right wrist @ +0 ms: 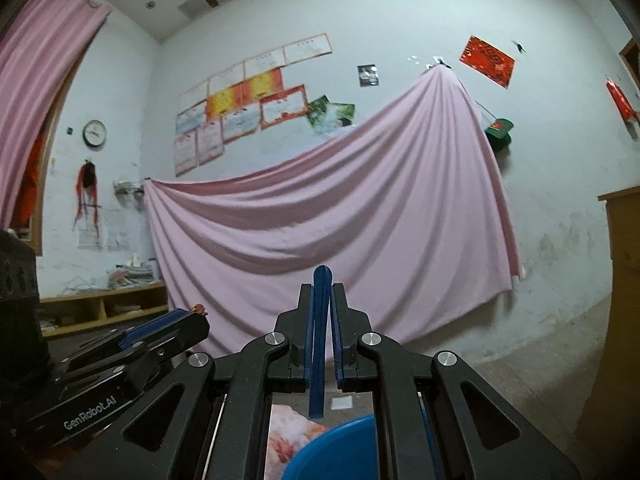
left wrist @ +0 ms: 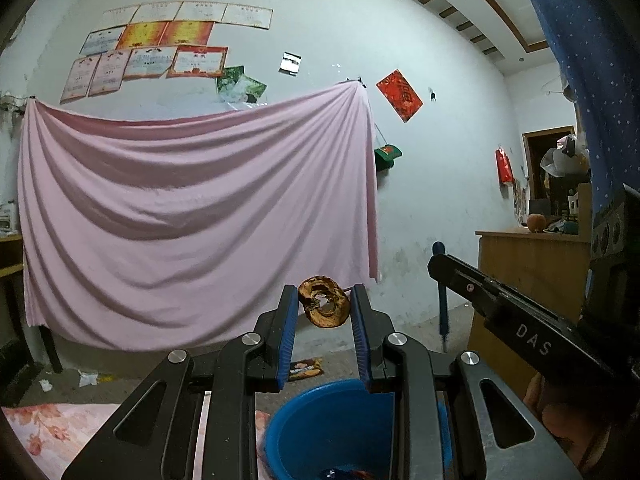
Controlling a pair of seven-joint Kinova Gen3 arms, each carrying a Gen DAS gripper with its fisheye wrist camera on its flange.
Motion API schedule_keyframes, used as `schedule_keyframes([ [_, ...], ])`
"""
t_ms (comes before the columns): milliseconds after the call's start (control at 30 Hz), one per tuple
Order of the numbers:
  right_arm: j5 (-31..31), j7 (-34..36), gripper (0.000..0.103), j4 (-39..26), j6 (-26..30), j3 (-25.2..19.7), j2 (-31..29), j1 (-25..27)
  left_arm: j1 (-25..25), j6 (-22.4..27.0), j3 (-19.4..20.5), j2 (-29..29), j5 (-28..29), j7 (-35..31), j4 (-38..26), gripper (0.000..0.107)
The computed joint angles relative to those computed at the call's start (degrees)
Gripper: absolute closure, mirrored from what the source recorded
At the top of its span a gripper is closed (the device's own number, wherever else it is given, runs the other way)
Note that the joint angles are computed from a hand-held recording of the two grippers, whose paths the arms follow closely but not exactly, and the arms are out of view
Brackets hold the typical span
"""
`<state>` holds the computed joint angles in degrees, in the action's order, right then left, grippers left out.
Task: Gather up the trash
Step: 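Carry the pen and round item over the blue bucket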
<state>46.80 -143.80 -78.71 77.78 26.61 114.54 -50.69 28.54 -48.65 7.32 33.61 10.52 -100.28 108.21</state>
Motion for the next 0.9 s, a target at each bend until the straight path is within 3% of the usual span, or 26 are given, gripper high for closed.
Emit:
schedule_keyframes([
  [167,-0.14,-0.23,0.096,0.39,1.80,-0.52,-0.20,-0.23,0.00,1.12,0.17,0.81,0.29,0.56,-0.74,0.085],
  [400,-2.98,0.04,0.096,2.78,4.54,-1.50,-1.61,-0.45,0.63,6.43,-0.37,1.84,2.24,0.07,-3.45,0.085],
  [900,-8.89,-0.75,0.096,3.64,7.95,-2.99,-2.85,0.52,-1.20,16.18,-0.11,3.34,-1.29,4.09,-7.78,0.085],
])
